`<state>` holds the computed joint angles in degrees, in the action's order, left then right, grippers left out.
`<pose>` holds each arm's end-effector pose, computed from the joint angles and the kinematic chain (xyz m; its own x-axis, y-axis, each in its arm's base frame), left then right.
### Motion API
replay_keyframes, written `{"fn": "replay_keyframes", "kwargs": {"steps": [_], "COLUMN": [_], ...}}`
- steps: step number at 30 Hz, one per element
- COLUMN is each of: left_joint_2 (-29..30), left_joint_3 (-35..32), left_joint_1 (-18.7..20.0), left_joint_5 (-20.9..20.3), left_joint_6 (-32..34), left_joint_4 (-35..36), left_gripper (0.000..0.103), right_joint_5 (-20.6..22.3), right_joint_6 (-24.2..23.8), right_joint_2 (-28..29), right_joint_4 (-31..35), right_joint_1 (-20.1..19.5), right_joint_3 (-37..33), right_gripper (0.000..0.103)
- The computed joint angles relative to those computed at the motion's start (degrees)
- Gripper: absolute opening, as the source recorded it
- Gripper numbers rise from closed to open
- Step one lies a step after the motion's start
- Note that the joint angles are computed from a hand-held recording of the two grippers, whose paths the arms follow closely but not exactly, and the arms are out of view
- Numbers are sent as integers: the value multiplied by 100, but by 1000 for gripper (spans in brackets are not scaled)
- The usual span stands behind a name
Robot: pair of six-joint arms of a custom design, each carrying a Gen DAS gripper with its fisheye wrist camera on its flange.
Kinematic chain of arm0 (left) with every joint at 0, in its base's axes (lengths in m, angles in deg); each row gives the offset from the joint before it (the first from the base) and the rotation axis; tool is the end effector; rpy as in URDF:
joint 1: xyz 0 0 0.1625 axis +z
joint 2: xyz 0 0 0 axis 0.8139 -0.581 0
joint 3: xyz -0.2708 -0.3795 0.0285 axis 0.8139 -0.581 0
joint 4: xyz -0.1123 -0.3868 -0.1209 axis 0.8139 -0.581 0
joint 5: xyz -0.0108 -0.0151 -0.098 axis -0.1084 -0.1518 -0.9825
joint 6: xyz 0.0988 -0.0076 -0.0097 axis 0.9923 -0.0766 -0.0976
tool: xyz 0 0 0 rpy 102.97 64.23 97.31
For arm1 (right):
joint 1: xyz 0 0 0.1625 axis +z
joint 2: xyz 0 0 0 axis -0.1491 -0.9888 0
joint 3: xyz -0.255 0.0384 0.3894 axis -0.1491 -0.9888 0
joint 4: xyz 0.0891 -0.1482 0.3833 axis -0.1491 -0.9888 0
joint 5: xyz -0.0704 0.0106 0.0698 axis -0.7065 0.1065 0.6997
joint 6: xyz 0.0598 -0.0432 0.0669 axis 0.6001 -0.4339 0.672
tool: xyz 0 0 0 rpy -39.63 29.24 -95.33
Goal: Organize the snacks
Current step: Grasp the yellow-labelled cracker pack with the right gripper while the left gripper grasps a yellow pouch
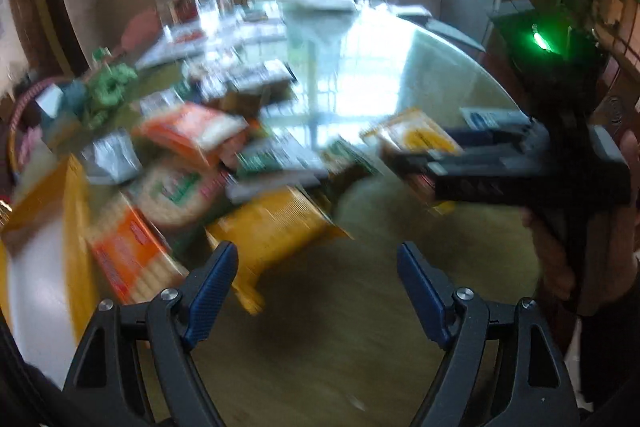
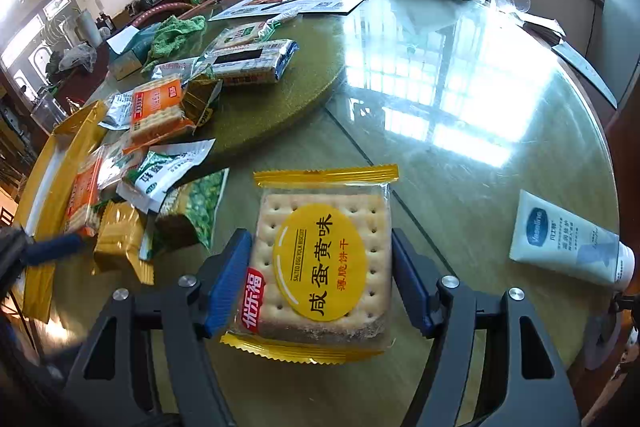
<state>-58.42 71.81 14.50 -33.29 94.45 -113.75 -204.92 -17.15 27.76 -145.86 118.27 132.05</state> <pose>-0.0825 -0.7044 0.3208 -0.4911 0.6877 -0.5347 0.8249 0.5644 -0.0318 0.3180 -0.7008 0.0549 -0.8110 0.1671 0.5606 -0.2207 0.8001 -0.5578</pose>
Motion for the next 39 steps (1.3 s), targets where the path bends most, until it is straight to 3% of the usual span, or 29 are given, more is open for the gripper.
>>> {"fn": "replay_keyframes", "kwargs": {"steps": [2, 6, 10, 15, 19, 24, 34, 38, 39], "left_joint_2": [259, 632, 463, 237, 230, 298, 203, 149, 115], "left_joint_3": [-300, -860, -793, -624, -594, -459, 207, 354, 435], "left_joint_1": [47, 196, 252, 201, 193, 184, 4, -21, -42], "left_joint_5": [90, -178, -562, -538, -395, -134, 476, 621, 685], "left_joint_6": [-76, -375, -485, -587, -820, -895, -584, -570, -578], "left_joint_4": [-189, 417, 1084, 1475, 1270, 740, -404, -639, -747], "left_gripper": [82, 80, 80, 80, 79, 53, 54, 50, 45], "right_joint_5": [58, 231, 294, 319, 127, -293, -385, -498, -496], "right_joint_6": [-10, 86, 40, -43, -197, -320, -593, -721, -728], "right_joint_2": [-41, -91, -110, -109, 11, 224, 229, 287, 284], "right_joint_4": [-74, -133, -135, -139, -183, -155, -171, -180, -184], "right_joint_1": [-17, -57, -61, -46, -12, 63, 96, 117, 117], "right_joint_3": [65, 114, 144, 161, 38, -204, -147, -200, -196], "right_gripper": [70, 70, 69, 69, 70, 69, 69, 69, 69]}}
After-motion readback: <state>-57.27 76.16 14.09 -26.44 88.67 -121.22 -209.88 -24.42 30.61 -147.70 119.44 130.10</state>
